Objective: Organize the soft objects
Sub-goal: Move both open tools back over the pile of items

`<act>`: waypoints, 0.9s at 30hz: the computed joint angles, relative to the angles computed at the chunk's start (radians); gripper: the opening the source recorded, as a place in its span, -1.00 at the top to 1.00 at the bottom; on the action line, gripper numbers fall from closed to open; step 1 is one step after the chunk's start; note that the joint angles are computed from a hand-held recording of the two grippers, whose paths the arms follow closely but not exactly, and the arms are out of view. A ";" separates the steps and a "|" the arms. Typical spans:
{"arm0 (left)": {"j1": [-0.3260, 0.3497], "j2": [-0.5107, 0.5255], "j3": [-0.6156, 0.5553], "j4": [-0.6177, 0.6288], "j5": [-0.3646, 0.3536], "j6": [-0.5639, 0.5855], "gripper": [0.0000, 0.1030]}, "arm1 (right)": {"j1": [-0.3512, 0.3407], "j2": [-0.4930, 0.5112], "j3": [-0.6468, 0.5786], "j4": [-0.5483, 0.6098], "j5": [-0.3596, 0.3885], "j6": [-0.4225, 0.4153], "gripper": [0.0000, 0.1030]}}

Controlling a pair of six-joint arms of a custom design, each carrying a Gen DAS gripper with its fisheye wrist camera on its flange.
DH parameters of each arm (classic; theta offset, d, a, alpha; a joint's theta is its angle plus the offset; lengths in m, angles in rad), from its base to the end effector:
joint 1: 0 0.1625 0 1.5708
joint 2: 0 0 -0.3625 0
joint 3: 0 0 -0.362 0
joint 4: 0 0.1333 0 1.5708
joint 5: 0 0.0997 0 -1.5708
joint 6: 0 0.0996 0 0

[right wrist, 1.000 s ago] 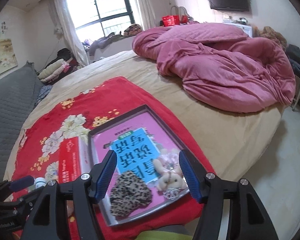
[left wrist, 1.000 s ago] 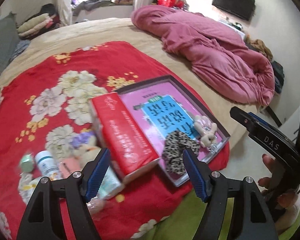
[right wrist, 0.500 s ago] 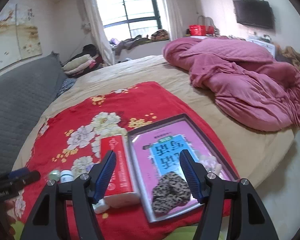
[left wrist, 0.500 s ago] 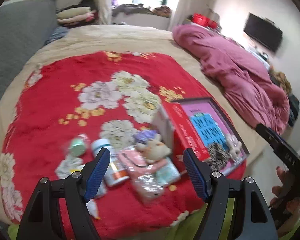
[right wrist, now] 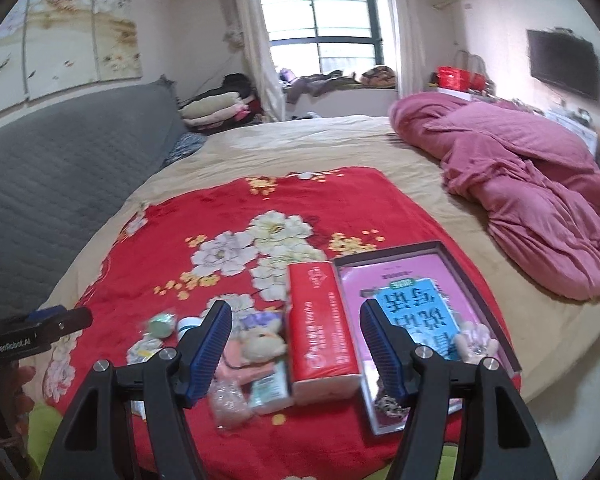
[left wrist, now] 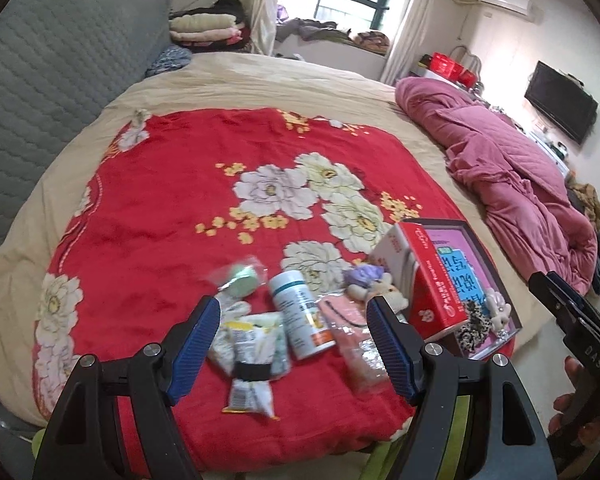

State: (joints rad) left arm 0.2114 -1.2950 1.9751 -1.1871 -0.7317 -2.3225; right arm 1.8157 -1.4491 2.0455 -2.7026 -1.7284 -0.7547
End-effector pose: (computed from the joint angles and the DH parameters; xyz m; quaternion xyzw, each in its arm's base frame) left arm -0.3186 -0.2805 0.1642 -0.1814 0.7933 -0.4619 0.3527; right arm 0.2304 -0.4366 0.2853 0.4425 -0.8538 0.2360 0.1400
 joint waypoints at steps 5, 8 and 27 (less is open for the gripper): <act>-0.034 -0.043 0.048 0.024 -0.053 -0.057 -0.50 | 0.020 -0.001 0.026 0.038 -0.001 0.010 -0.29; -0.050 -0.067 0.092 0.000 -0.095 -0.076 -0.50 | 0.034 0.002 0.052 0.035 -0.016 -0.003 -0.29; 0.032 -0.026 0.288 -0.418 -0.193 0.109 -0.50 | 0.014 0.055 0.191 -0.029 -0.126 -0.106 -0.29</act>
